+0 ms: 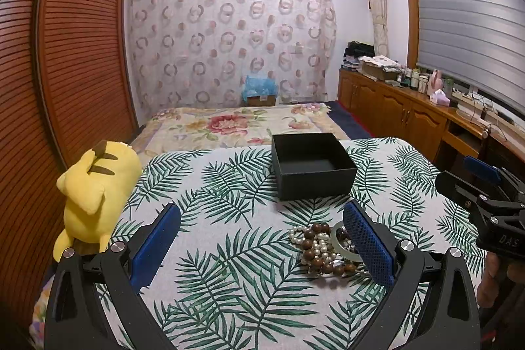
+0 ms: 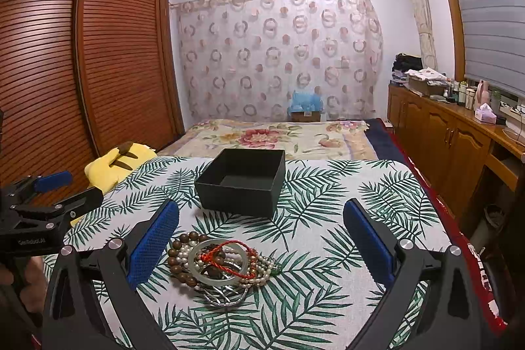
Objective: Organize jewelry
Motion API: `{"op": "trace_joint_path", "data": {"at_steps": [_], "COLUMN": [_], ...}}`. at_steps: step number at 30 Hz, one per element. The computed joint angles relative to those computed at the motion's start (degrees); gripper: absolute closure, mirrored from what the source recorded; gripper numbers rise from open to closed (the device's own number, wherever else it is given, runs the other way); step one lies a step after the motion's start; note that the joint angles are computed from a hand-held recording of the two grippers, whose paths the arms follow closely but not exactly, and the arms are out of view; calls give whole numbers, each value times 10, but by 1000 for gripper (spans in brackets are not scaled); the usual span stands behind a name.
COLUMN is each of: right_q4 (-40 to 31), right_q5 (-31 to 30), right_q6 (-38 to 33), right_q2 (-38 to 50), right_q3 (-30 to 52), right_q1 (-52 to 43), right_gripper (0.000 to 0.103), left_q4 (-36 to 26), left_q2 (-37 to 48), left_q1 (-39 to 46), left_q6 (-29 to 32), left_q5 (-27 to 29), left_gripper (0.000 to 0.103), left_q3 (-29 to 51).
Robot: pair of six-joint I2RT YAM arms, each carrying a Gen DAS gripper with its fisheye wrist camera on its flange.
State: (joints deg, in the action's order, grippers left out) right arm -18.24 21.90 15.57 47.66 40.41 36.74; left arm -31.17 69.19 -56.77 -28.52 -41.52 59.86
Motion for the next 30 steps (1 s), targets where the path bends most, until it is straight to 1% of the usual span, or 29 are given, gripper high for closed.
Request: {"op": "trace_joint_path", "data": {"at_steps": [10, 11, 27, 30], "right_q4": [1, 1, 3, 3], "right_q5": [-4, -5, -2, -2], "right_q6": [-1, -1, 0, 0], "right_q2": [2, 2, 1, 1], "right_q3": [1, 1, -1, -1], "right_q1": [-4, -5, -2, -1], "right_gripper": [3, 3, 3, 3], "left_q4": [16, 3, 11, 5], "left_q2": [8, -1, 12, -1], "left_q1": [15, -1, 2, -1], "left_q6": [12, 1, 3, 1], "left_q5": [13, 0, 1, -1], "left_gripper": [7, 7, 7, 7], "left_q3": [1, -2, 3, -3]}}
